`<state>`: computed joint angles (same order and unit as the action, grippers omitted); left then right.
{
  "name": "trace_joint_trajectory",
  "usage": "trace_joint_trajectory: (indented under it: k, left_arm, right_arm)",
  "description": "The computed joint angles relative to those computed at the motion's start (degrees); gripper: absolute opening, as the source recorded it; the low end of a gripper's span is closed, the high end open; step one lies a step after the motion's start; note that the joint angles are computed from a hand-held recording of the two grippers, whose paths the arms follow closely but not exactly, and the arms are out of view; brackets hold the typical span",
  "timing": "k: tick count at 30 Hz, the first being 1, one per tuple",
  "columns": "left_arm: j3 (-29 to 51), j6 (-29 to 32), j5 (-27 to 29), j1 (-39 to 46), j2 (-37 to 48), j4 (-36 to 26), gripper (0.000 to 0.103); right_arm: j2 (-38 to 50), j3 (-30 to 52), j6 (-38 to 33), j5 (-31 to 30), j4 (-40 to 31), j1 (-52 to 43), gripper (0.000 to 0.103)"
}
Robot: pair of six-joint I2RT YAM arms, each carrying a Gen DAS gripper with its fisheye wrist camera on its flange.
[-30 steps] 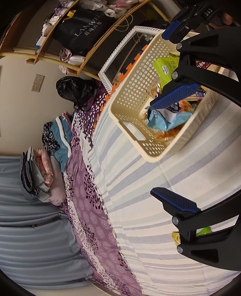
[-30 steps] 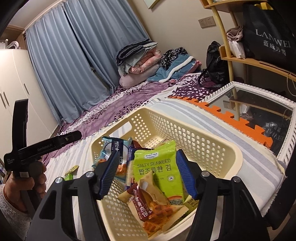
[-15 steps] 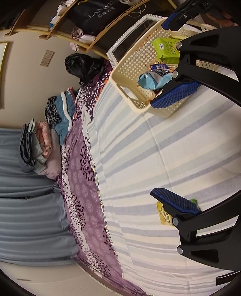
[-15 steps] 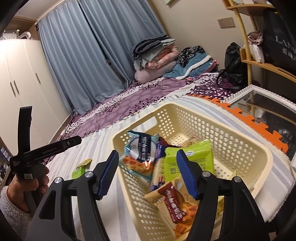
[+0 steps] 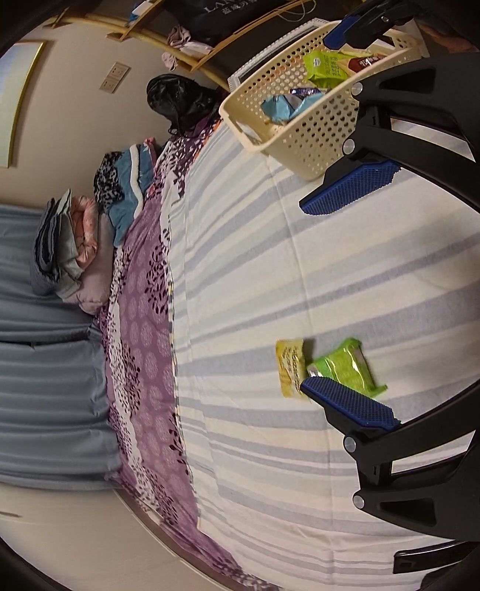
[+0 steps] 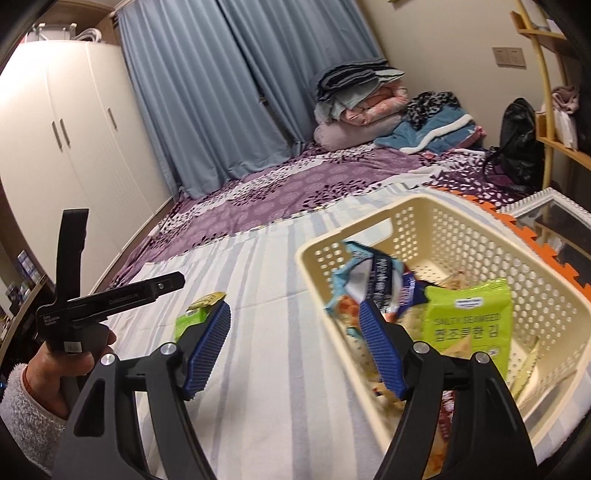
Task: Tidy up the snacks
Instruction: 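Move both tools back toward the lime-green pack and yellow biscuit bag, then grasp the lime-green pack with the left tool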
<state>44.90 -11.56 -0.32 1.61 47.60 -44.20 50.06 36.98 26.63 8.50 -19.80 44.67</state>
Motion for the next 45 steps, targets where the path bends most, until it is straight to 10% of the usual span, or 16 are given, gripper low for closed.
trace_joint_trajectory:
  k: [12, 45]
  left_arm:
    - [-5.9, 10.2, 9.0, 21.4, 1.3, 1.5, 0.090]
    - [-10.2, 7.7, 7.3, 20.1, 25.1, 21.4, 0.091]
  right_arm:
    - [9.3, 2.7, 2.0, 1.7, 2.5, 9.5, 0.078]
    - [25.0, 8.7, 1.0, -1.7, 3.9, 11.7, 0.085]
